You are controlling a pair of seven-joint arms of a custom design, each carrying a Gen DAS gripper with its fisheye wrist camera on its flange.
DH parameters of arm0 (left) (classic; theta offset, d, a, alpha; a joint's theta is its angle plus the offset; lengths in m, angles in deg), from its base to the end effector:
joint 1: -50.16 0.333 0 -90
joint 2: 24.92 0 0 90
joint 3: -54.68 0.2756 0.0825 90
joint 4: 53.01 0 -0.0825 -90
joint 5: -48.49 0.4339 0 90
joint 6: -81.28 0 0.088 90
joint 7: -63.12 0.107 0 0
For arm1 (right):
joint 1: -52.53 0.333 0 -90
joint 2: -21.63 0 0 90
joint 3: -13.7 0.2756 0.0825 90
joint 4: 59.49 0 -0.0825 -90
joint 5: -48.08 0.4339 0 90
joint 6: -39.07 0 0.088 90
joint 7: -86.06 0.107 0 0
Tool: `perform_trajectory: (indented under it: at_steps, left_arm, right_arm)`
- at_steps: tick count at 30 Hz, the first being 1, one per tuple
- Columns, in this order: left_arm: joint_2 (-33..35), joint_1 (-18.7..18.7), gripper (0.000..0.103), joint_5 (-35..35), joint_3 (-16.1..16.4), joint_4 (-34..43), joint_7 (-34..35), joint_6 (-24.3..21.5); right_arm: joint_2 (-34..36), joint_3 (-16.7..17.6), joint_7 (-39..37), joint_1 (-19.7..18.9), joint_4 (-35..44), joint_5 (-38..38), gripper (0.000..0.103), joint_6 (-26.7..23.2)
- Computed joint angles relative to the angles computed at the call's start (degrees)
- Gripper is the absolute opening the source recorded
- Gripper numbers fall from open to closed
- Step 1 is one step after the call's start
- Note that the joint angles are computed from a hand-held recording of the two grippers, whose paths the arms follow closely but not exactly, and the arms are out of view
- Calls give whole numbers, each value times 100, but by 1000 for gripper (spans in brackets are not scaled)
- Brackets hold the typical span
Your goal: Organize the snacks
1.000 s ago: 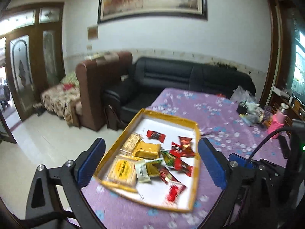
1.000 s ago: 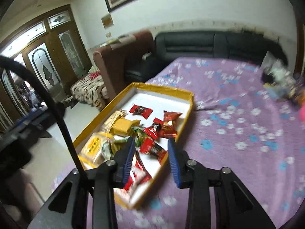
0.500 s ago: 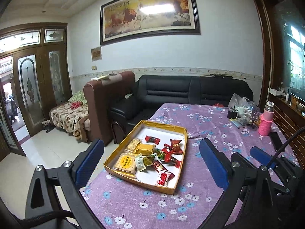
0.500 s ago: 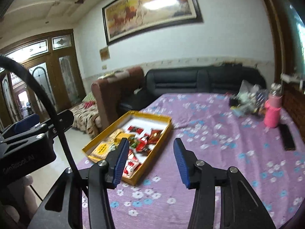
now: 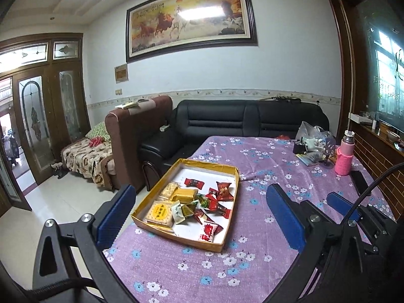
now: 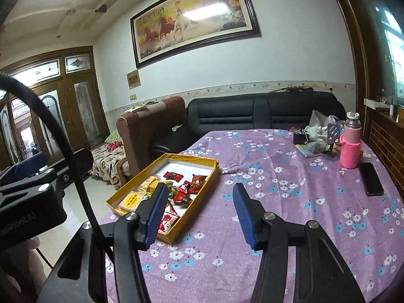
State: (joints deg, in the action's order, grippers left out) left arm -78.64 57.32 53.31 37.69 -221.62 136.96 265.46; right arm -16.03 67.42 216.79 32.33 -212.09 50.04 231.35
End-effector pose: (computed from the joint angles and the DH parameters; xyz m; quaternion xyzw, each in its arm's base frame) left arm 0.3865 -0.0659 0.4843 -0.5780 0.5901 -0.3803 0.4159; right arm 0.4104 0.2688 0.4350 -0.6007 0.5715 -0.3063 0.4677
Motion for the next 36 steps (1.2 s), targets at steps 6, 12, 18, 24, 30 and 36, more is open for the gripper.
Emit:
perform_trajectory:
  at_steps: [6,12,18,24,30,36]
  left_arm:
    - [450,-5,103,22,99,198,59,-87]
    - [978,-105,103,29,339,440,156,-237]
    - [1340,-160,103,-5,534,610,243,-287]
    - [1564,-26,103,-30,506,707,259,-169]
    - [1399,771,103,-159,-327,575,-116,268]
    - [628,1693,103,-328,-1468,376,-921,105]
  right_arm:
    - [256,129,-52,-121,160,-117,54,-100]
    - [645,307,-18,-366,410,-327,54,-283]
    - [966,531,185,-653,682,-686,54,-504]
    - [1230,815,488,-1004,987,-1184,54,-721]
    - [1367,986,821,-1207,1184,-1652,54,-853]
    - [1360,884,1089,-1095,1206,-2010,54,-874]
